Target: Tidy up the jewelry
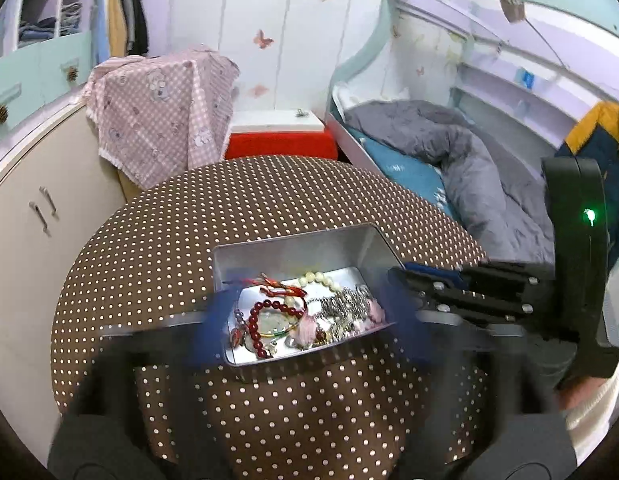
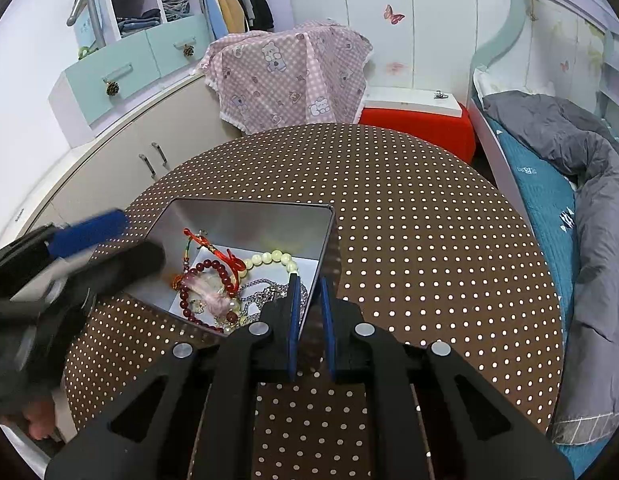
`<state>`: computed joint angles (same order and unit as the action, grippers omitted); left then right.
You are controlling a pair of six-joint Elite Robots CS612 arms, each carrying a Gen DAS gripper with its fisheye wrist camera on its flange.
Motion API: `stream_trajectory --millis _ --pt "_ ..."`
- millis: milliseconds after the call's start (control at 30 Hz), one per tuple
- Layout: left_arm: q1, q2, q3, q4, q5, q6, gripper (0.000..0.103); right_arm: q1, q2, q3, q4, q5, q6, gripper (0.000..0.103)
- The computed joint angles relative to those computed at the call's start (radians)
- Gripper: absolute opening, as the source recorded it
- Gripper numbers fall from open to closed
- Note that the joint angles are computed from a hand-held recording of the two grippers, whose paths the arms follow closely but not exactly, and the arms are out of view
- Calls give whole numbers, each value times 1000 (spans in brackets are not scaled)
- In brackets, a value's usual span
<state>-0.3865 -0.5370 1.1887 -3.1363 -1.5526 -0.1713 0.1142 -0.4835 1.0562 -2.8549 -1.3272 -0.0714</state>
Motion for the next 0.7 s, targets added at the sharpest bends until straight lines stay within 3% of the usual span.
stream_trajectory --millis 533,600,633,667,700 --pt "0 -7 15 8 17 -5 79 2 -6 9 6 0 -3 12" --pt "-1 -9 19 6 23 -11 79 2 -10 14 10 2 -10 20" --pt "-2 -11 23 2 36 -18 79 3 -15 22 3 1 -13 37" --pt "-3 -13 27 -2 45 -21 79 4 -17 28 -6 -2 -11 61" --pt "-3 -14 30 -4 46 -21 79 4 -21 36 -21 -6 -10 68"
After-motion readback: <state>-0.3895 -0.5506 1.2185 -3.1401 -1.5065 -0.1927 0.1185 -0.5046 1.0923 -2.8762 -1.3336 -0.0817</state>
